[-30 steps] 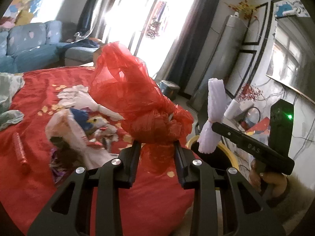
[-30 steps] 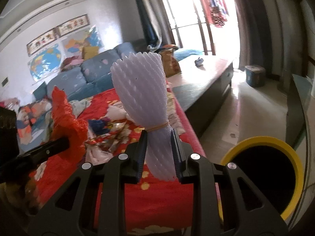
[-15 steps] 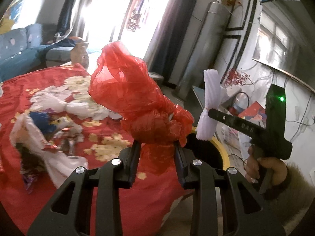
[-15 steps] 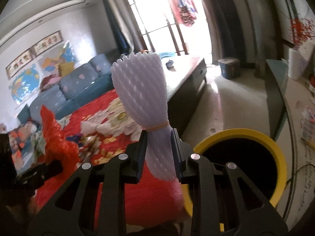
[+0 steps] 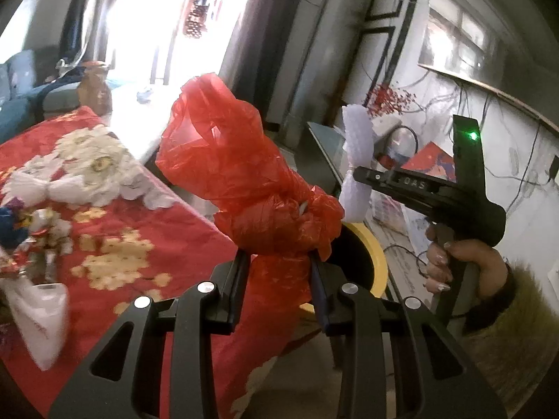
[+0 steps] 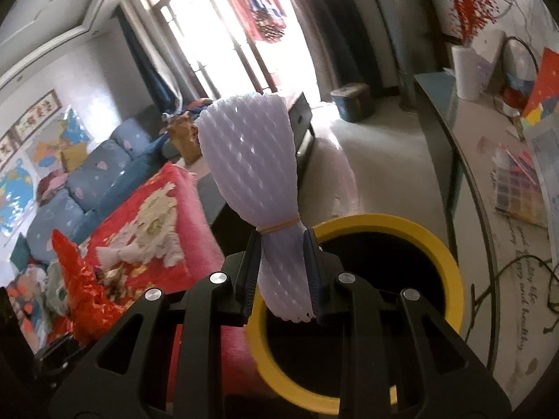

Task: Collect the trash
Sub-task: 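Carry the red bag and white foam net over the yellow-rimmed bin with both tools, then open the left tool over the bin while the right tool releases the foam net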

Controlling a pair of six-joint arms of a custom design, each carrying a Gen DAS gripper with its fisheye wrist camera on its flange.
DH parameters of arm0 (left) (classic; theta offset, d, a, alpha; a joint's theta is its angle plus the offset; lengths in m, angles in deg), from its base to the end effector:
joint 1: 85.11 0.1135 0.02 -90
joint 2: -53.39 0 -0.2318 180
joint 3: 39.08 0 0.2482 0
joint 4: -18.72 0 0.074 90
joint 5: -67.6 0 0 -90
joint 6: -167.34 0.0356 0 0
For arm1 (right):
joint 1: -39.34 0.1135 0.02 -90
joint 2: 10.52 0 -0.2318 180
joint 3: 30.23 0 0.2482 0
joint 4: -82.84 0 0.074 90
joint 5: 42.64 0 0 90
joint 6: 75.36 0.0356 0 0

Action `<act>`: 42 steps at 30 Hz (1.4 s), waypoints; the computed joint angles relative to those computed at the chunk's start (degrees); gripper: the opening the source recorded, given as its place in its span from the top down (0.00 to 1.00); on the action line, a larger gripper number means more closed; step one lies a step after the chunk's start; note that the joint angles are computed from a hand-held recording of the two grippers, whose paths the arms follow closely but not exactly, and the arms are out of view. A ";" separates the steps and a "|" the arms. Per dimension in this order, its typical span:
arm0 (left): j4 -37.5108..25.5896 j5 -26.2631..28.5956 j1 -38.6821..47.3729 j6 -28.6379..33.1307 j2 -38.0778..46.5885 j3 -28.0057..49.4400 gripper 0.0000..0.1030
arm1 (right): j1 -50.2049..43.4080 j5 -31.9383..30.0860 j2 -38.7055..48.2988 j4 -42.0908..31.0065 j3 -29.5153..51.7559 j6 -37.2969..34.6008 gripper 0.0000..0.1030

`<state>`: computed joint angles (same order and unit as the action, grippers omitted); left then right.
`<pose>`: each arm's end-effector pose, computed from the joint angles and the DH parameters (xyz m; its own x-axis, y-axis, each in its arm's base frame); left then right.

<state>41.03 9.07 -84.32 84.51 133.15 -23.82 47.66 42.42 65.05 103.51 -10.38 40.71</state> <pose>0.1632 -0.0163 0.0475 -0.6195 0.0979 -0.7789 0.4559 0.8526 -0.2554 0.1892 0.0308 0.0700 -0.6044 0.3541 -0.7136 0.0576 0.9129 0.4042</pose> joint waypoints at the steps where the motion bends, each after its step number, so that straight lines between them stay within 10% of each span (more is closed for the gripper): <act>1: 2.56 -1.09 -1.98 -0.89 2.84 0.47 0.70 | -1.30 -0.98 1.22 0.90 -0.03 -0.19 0.81; 12: 16.76 -8.49 -15.99 -7.29 25.66 7.90 0.70 | -10.86 -6.51 12.00 7.61 0.70 -1.79 0.81; 24: 14.92 -8.81 -22.04 -9.25 39.12 19.33 0.69 | -17.70 -12.37 19.29 10.45 2.25 -3.43 0.77; 31: 12.24 -6.16 -21.77 -9.31 45.12 25.96 0.28 | -20.19 -13.67 23.57 12.97 2.88 -1.57 0.57; 42: 20.17 -4.27 -16.02 -8.45 38.46 16.65 0.07 | -14.26 -5.97 16.25 12.26 0.10 -1.15 0.40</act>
